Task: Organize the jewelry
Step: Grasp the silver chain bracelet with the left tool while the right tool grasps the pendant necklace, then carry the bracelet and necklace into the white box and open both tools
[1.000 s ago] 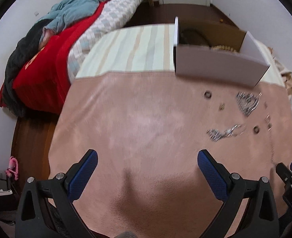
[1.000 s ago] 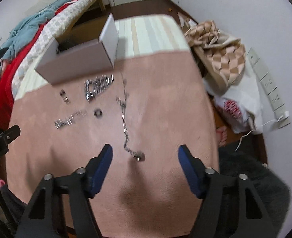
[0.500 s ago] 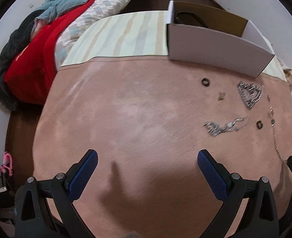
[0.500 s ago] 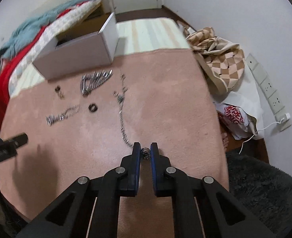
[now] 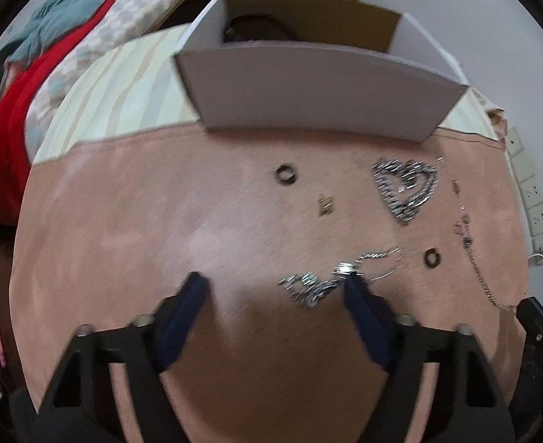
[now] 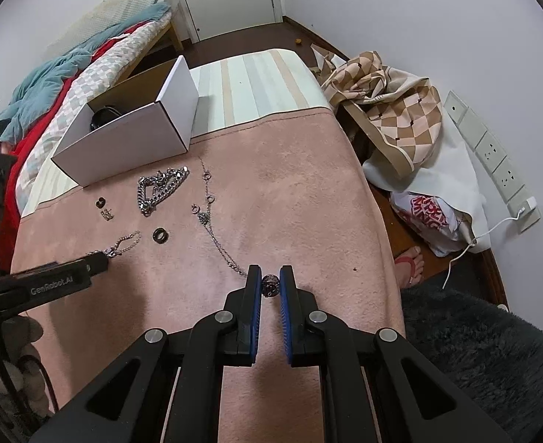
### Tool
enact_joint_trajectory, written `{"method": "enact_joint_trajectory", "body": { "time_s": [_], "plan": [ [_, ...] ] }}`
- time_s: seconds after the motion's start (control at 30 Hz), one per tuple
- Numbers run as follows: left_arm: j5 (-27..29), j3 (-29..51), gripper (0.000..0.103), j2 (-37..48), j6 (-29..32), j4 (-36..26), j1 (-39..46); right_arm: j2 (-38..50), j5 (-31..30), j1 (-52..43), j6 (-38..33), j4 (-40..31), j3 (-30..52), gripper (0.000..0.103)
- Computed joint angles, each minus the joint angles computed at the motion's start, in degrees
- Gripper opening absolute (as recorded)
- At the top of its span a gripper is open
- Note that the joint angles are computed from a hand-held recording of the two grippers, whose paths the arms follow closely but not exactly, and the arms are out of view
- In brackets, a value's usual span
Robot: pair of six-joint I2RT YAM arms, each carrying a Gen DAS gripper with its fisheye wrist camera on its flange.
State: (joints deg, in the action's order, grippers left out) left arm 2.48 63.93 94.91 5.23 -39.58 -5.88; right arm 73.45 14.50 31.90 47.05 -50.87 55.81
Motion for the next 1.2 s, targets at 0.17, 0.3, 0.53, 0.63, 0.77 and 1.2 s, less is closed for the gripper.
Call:
{"method": "enact_joint_trajectory", "body": {
  "time_s": [0.17,0.3,0.53,0.63,0.77,1.2],
  "plan": [
    [2.51,0.36,0.003,-0.87,2.00,-1.12,-0.83,0.12,-0.51,-0.73,-0.39,0.12,0.27,0.010],
    [6.00,0.58,0.002,-2.46,2.04,-3.56,1.60,-0.42,-1.53,-1.23,-0.79,0.19,1.47,0.010],
    [12.63,6.41,0.002,-5.47,4.63,-11.73,7.16,-1.32,-7.13,-4.29,-3.38,-0.88,8.07,0.010],
    [13.81,11.03,0.002,-4.81,5.26,-14.58,8.35,0.79,-9.21,-5.65,-6.21,-2.07,14.16,0.010],
    [15.23,17.52,0.002,-3.32,5.64,-17.88,9.97,5.29,-10.50,-7.06,-10.50,-4.55,24.63,0.010],
    [19.34,55.22,0.002,13.71,3.88,-31.03,10.61,29.55,-12.86,-9.65,-20.82,-16.97,69.49,0.010]
  ]
}}
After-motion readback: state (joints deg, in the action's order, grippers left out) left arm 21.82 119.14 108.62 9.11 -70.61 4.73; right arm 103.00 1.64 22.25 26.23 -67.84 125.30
